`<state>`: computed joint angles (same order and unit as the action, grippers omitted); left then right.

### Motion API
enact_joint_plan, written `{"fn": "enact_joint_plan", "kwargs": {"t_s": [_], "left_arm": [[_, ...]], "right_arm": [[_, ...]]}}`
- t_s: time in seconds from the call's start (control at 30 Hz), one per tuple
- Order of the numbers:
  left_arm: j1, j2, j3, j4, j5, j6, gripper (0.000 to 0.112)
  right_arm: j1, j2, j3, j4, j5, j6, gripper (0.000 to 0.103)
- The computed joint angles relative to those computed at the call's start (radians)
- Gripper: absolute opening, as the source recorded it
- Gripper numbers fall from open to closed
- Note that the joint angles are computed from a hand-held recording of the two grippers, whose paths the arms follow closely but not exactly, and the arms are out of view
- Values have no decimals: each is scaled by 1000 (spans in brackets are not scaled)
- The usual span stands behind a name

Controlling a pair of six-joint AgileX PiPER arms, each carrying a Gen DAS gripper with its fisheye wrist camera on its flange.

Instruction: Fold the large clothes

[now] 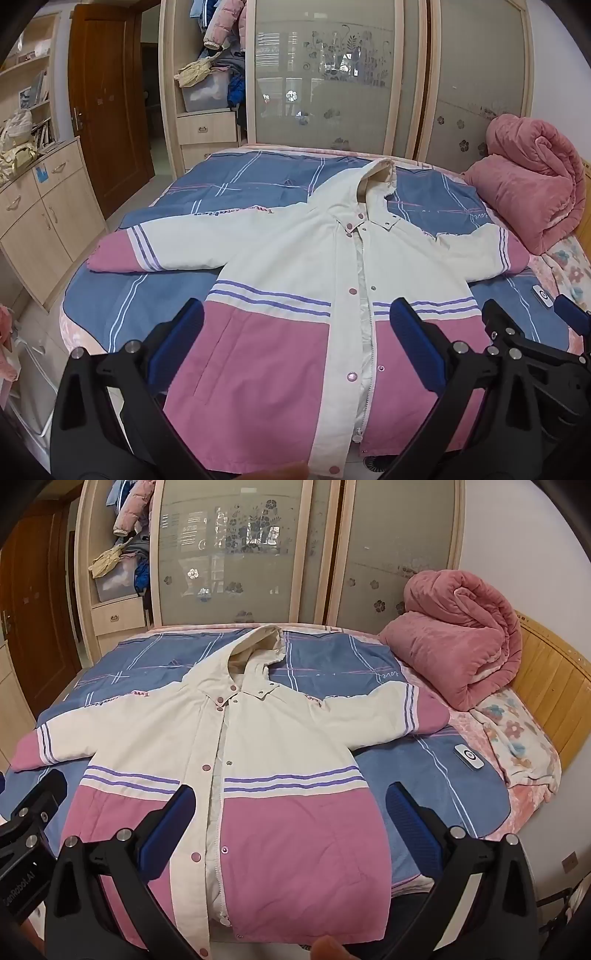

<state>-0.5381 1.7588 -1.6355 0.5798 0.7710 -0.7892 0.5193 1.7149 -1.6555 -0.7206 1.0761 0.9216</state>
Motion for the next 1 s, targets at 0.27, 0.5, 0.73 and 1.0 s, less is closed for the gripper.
{"fn": "enact_joint_plan", "kwargs": {"t_s": [0.27,0.5,0.73,1.0], "left_arm": [[-2,0,1,9,1,-3,101],[10,-7,8,-5,-4,13,101],[7,3,-2,3,0,11,101],[13,15,-17,-2,2,23,101]], "right_arm": [[-2,-1,5,4,-5,-1,102],[-3,-4,11,3,-9,2,102],[-5,-6,15,6,-13,3,102],[-3,-6,18,5,-14,7,102]]}}
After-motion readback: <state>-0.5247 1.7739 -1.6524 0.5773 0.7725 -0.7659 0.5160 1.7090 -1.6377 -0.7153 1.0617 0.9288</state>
